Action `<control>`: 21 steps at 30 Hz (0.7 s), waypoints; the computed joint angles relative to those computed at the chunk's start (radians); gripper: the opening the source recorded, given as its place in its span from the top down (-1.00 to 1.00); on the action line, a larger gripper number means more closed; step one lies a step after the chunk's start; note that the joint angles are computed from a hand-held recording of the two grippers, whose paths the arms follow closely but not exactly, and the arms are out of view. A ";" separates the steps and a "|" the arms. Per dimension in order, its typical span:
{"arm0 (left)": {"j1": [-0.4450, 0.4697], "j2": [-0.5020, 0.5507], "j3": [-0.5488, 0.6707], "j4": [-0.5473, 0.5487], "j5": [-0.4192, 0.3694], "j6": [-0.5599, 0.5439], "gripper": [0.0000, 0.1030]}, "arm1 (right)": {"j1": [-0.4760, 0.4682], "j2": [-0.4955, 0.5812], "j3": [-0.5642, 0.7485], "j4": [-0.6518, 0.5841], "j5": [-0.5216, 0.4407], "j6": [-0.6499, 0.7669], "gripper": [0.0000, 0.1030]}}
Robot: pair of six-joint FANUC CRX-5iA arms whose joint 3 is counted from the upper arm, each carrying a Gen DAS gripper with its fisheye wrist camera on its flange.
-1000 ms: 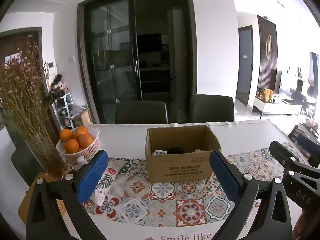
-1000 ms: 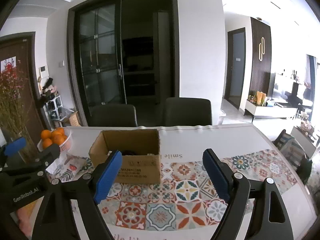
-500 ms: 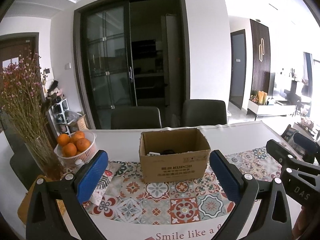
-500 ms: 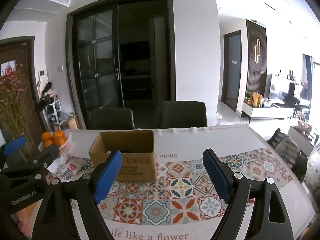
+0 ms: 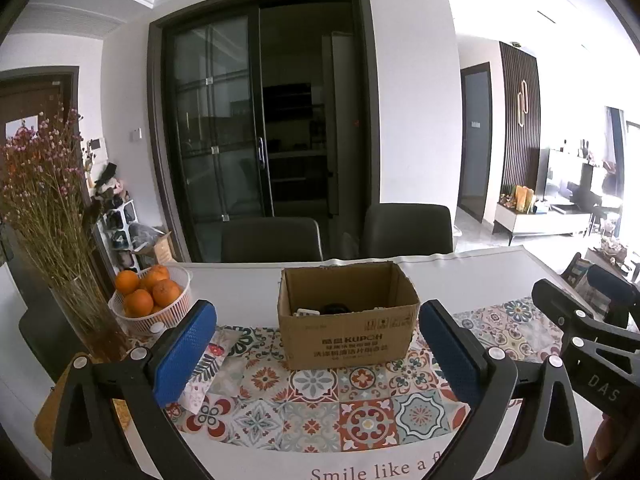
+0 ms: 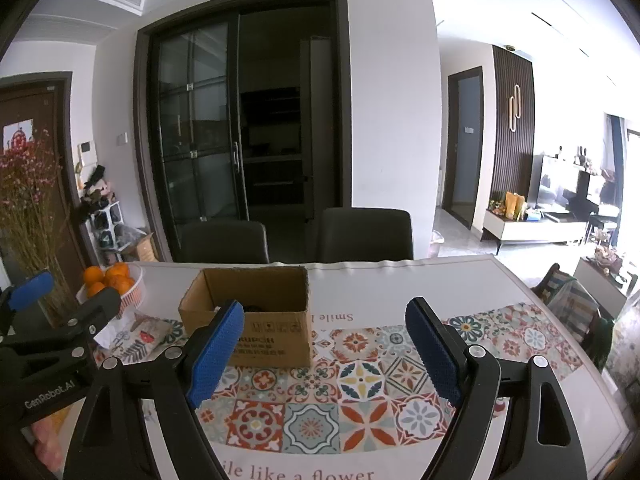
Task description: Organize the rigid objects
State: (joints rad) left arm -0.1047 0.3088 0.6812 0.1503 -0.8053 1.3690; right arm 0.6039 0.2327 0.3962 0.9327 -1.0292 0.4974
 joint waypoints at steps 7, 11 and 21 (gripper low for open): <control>-0.003 0.002 0.012 -0.017 0.000 0.011 -1.00 | -0.001 -0.002 -0.002 -0.001 0.003 0.002 -0.63; -0.005 0.003 0.016 -0.025 -0.003 0.016 -1.00 | -0.004 -0.006 -0.005 -0.003 0.007 0.005 -0.63; -0.004 -0.002 0.007 -0.016 -0.001 0.009 -1.00 | -0.005 -0.011 -0.007 -0.009 0.012 0.009 -0.63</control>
